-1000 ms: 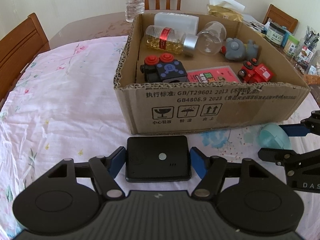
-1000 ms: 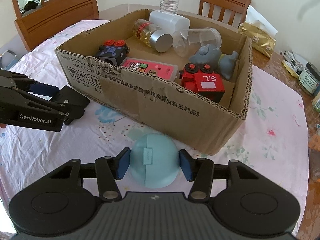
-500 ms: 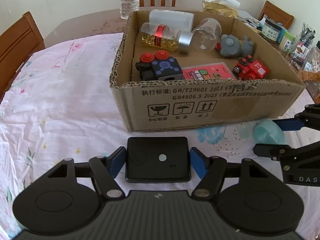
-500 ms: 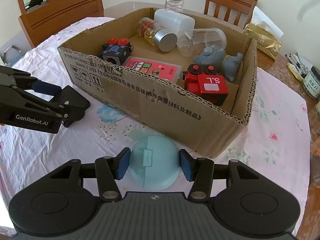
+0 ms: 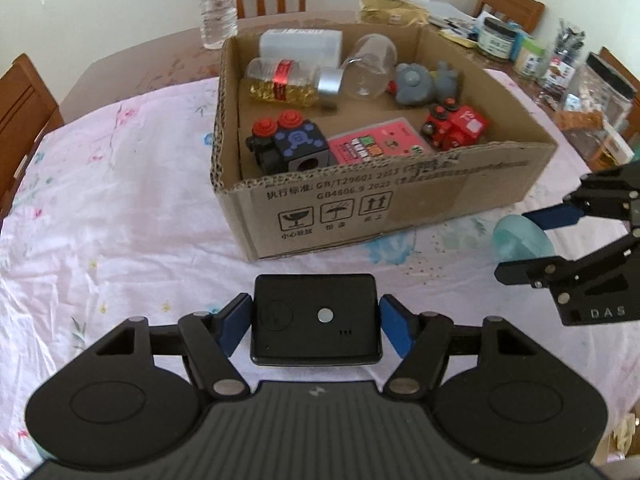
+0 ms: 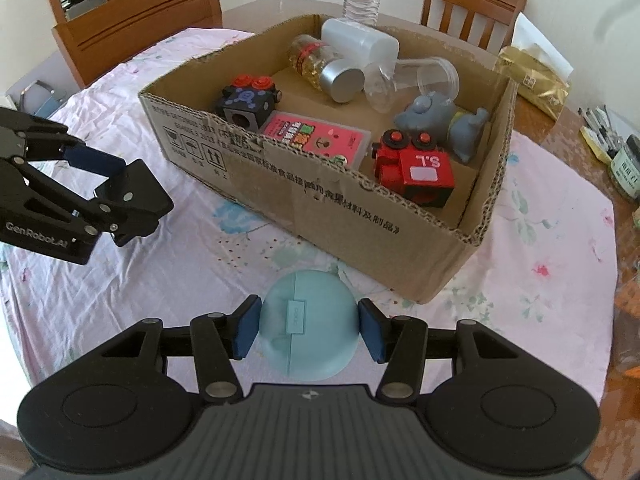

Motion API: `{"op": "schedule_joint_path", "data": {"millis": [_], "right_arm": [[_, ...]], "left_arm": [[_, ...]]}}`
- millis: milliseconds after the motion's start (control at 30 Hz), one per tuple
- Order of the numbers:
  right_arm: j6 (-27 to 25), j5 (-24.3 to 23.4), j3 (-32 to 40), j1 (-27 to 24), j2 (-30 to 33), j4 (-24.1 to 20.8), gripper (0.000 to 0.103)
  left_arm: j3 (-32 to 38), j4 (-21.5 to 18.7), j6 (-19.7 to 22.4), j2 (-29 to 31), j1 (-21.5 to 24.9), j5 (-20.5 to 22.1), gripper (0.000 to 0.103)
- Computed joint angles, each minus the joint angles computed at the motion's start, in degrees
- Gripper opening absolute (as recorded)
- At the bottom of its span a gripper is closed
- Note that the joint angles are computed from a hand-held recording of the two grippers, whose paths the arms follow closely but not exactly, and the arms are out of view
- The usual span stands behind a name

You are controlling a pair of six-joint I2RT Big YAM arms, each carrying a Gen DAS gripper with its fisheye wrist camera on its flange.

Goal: Organize rigid objects
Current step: 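Carry the blue case and black flat case into the box, opening both tools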

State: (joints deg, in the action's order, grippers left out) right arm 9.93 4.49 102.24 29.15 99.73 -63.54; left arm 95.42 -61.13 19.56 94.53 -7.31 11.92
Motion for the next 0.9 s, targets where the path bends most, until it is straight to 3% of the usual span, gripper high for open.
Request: {"op": "schedule_joint_path", "data": {"millis": [167, 267, 600, 900], "right_arm": [[-2.10, -0.30, 1.61, -0.03, -0.93, -1.55, 0.058], [-3.36, -0.59, 2.62, -0.10, -1.77, -2.11, 0.058], [-6.78, 0.06, 8.01, -1.41, -2.01, -1.64, 0.058], [-9.01, 3.31, 14.09, -3.40, 3.60, -0.82, 0.058]], "left_arm": [[4.13, -5.41, 2.82, -0.18, 0.65, 3.41, 0.069], [6.51, -6.52, 4.62, -0.71, 0.61, 5.10, 0.069], [13.12, -4.01, 4.03, 1.27, -0.65, 7.59, 0.069], [16.46, -2.74, 1.47, 4.23, -0.62, 6.83, 0.069]]}}
